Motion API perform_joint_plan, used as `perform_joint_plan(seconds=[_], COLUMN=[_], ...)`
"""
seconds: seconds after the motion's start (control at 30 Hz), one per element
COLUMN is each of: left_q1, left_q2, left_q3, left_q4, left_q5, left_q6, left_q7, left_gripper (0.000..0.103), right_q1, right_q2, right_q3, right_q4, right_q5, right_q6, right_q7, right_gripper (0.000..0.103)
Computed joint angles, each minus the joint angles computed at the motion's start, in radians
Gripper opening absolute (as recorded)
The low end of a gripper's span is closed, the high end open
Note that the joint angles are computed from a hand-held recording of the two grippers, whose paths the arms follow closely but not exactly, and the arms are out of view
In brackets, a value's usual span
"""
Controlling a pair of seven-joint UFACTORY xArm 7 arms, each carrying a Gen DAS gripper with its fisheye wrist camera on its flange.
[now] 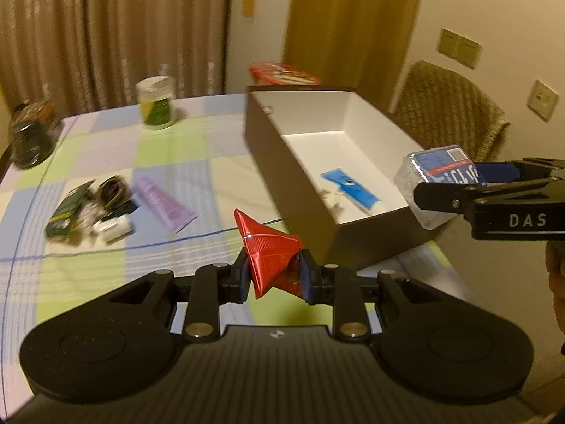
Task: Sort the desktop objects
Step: 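Lift the candy wrapper and floss-pick box and carry them toward the cardboard box, then lower the wrapper and floss-pick box into the box and open both grippers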
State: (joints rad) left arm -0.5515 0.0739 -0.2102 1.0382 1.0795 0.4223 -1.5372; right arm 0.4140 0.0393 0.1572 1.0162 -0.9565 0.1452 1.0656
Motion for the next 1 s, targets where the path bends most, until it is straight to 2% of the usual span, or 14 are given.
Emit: perform_joint_plan(seconds=[0.23,0.63,0.83,1.0], left_q1=[-0.022,-0.073,-0.090,-0.100], left_q2=[0.073,0.143,0.225,0.361], left_q3=[0.022,0.086,0.117,0.134], left_q4=[0.084,0.187,0.314,0.494], left_q5=[0.010,-0.016,-0.053,-0.173], left_q6=[-0.071,-0.109,-0.103,-0.090], left_q7=[0.073,0.144,0.239,0.426], left_gripper=[0.023,0.023,0.023,0.023], right_q1=[-0.046,-0.099,-0.095,-0.075], right_q2=[-0.053,-0.042,0.033,0.105], right_q3=[0.007,0.013,-0.020,-0.066], right_q4=[-0.034,-0.017,0.046,0.095], right_q5=[-0.051,-0.029,0.106,0.193], right_q6=[0.044,0.034,0.024,0.008], right_q7=[0.081,0.043,-0.205,-0.331], right_gripper=[0.085,0.085,0.085,0.085])
